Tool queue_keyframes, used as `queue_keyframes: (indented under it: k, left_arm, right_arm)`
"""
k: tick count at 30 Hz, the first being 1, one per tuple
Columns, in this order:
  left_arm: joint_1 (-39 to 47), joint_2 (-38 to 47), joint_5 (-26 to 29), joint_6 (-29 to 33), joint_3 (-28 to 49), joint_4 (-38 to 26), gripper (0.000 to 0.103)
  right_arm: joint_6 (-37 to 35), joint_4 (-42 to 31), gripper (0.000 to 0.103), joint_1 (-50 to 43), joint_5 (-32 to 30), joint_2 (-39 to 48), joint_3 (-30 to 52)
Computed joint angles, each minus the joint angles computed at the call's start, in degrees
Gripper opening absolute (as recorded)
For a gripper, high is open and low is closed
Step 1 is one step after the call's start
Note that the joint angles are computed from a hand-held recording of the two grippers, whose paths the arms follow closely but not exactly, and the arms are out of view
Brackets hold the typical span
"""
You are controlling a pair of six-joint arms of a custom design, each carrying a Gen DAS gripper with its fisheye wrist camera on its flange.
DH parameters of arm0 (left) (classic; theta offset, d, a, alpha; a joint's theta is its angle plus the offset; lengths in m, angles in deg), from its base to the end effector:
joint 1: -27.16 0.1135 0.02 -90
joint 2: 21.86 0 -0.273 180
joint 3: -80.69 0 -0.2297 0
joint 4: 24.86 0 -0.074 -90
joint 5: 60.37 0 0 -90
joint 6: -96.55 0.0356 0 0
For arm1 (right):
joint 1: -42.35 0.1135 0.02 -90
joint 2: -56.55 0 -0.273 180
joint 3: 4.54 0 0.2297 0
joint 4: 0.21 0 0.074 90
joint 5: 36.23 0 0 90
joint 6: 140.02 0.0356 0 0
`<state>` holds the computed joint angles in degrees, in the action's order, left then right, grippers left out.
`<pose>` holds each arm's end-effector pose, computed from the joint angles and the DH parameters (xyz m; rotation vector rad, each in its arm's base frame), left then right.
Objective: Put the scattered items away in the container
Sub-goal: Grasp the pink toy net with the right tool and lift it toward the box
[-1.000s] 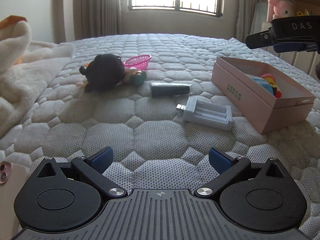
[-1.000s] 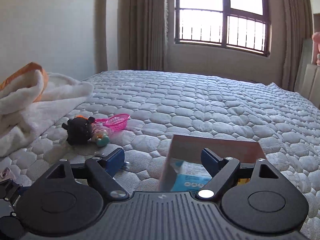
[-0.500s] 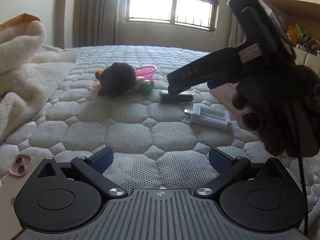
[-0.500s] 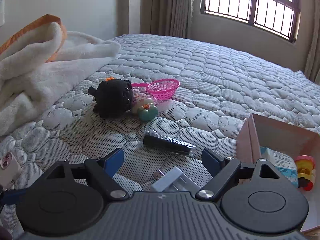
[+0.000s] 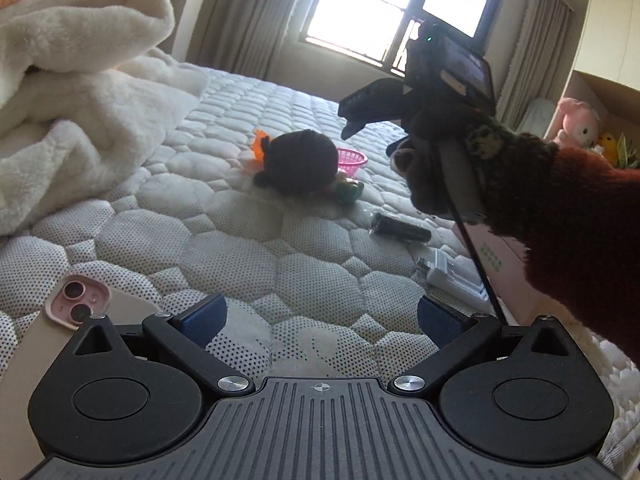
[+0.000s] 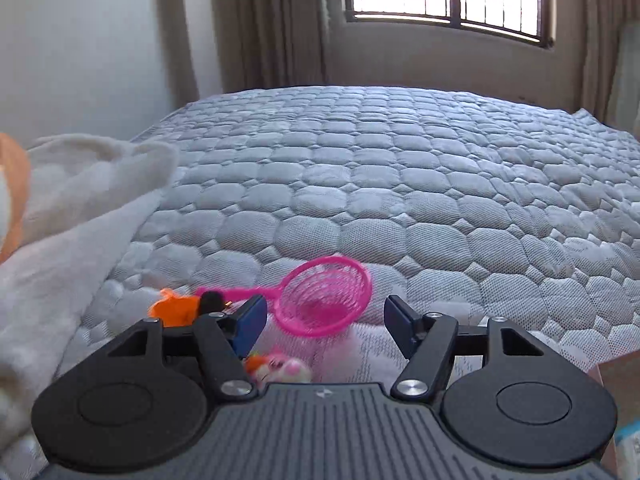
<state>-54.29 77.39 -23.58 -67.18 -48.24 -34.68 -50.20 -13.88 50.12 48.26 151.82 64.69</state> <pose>0.0680 -0.2603 0.1309 -0.1598 2.1186 -0.3626 0.3321 0.0488 0.2146 -0.2081 2.2567 0.1792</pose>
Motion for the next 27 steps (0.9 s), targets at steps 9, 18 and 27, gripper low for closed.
queue_keyframes:
  k: [9, 18, 27]
  left_arm:
    - [0.59, -0.45, 1.05, 2.25, -2.27, 3.77, 0.103]
    - [-2.45, 1.54, -2.10, 2.07, 2.79, -3.89, 0.103]
    - [-5.55, 4.35, -4.50, 4.53, 7.62, -8.34, 0.103]
  right_arm:
    - [1.69, 0.71, 0.011, -0.65, 3.22, 7.84, 2.93]
    - [-15.72, -8.68, 0.006, -5.59, -2.21, -32.12, -13.06]
    - [-30.96, -52.10, 0.006, -25.61, -27.03, -40.28, -4.32]
